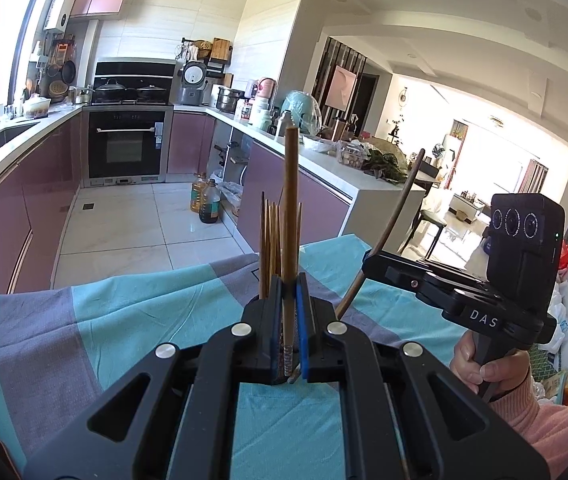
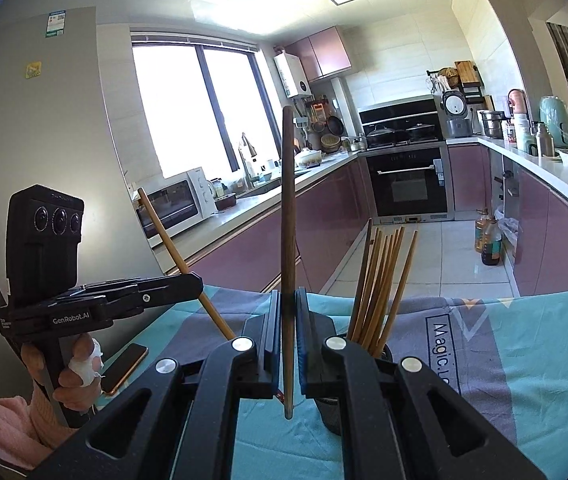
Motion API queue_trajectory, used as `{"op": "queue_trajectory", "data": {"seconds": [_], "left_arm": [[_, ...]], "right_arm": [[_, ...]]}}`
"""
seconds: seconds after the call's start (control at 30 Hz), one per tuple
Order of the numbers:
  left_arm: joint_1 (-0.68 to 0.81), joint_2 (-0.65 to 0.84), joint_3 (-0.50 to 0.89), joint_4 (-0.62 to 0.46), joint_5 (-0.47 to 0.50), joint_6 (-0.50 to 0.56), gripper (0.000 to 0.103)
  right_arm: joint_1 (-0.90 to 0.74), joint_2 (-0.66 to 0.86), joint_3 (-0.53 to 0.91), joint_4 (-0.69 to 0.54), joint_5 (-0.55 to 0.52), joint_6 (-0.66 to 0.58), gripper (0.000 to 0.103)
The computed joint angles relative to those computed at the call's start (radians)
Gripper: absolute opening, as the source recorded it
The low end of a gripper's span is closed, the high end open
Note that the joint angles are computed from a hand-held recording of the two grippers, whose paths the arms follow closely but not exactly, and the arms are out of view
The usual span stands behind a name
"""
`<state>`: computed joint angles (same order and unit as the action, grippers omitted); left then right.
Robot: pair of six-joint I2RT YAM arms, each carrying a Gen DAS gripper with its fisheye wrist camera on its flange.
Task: Organize utensils
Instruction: 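Lower both held chopsticks into the black mesh cup, then hold both chopsticks upright inside the mesh cup with both grippers closed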
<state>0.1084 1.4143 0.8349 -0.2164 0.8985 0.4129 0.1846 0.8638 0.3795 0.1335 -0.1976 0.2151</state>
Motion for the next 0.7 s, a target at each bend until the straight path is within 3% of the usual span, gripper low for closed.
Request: {"op": "queue_trajectory", "data": {"seconds": [0.7], "left_arm": [[0.01,-0.011,-0.036,0.073,0.007,-0.005,0.007]], "right_arm": [[-0.016,-0.018,0.031,-0.015,0.0,-0.017,0.006]]}}
